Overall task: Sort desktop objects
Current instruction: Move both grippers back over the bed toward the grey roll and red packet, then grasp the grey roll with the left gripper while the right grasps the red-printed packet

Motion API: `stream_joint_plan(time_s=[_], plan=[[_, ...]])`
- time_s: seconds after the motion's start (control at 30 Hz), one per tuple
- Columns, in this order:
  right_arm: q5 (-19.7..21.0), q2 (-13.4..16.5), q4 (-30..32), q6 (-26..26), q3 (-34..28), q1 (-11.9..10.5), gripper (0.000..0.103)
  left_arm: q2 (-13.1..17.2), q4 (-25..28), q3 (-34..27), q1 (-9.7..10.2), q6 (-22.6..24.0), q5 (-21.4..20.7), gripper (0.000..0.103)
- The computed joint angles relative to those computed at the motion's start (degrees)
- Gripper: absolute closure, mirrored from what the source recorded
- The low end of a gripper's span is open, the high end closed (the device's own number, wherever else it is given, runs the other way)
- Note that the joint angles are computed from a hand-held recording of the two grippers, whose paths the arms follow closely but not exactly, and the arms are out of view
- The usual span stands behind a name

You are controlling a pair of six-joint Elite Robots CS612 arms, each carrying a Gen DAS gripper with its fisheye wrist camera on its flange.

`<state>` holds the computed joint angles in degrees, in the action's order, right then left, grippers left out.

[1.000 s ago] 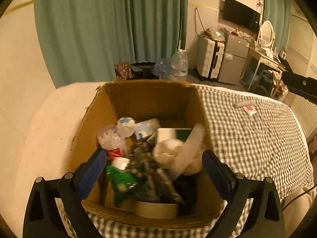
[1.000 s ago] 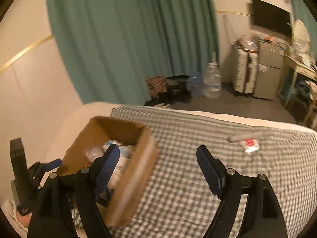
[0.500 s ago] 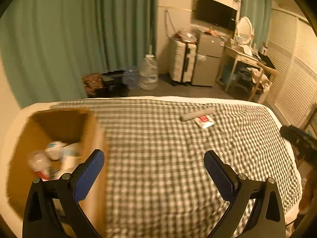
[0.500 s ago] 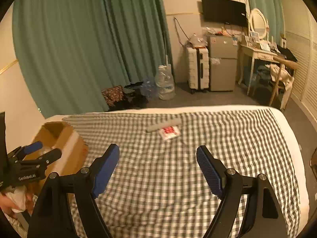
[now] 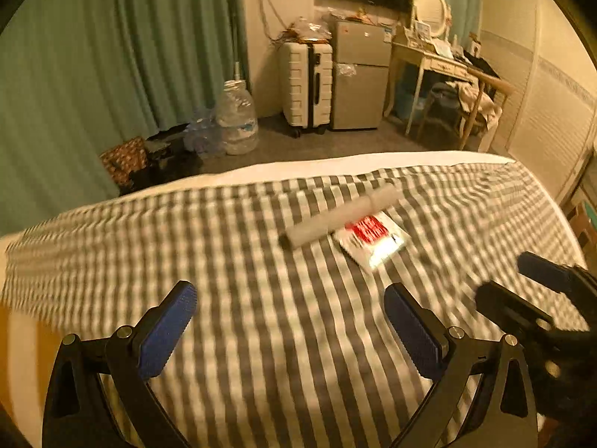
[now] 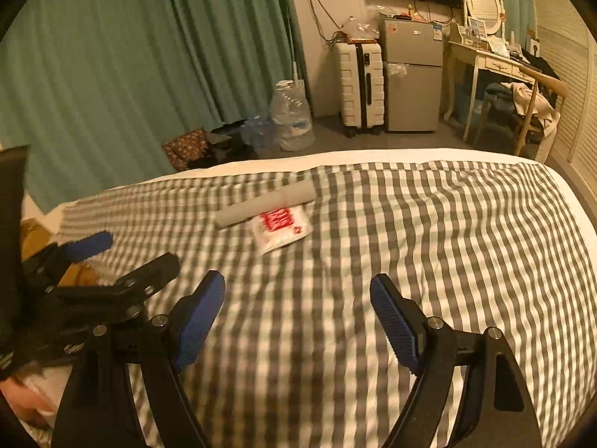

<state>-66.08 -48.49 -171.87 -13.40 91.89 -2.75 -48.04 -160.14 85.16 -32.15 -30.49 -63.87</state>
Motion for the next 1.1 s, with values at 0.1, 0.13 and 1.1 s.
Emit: stream_joint_plan(time_s=[0.1,0.13,1.1], plan=[[-0.24,1.78,0.08,2.17,-1.37,-0.26,0.023,3.44,-0.66,-3.84,1.21,4.81,-2.32,0.000],[-0.56,2.24,0.36,2.05,-1.85,-0.33,0.023,4.63,-0.63,-5.27,1.49,7.21,-2.71,0.000],[-6.95,9.08,10.22,-9.47,-12.38,5.00,0.023,4.51,-0.69,-3.77,6.51,-0.81,-17.78,0.084]])
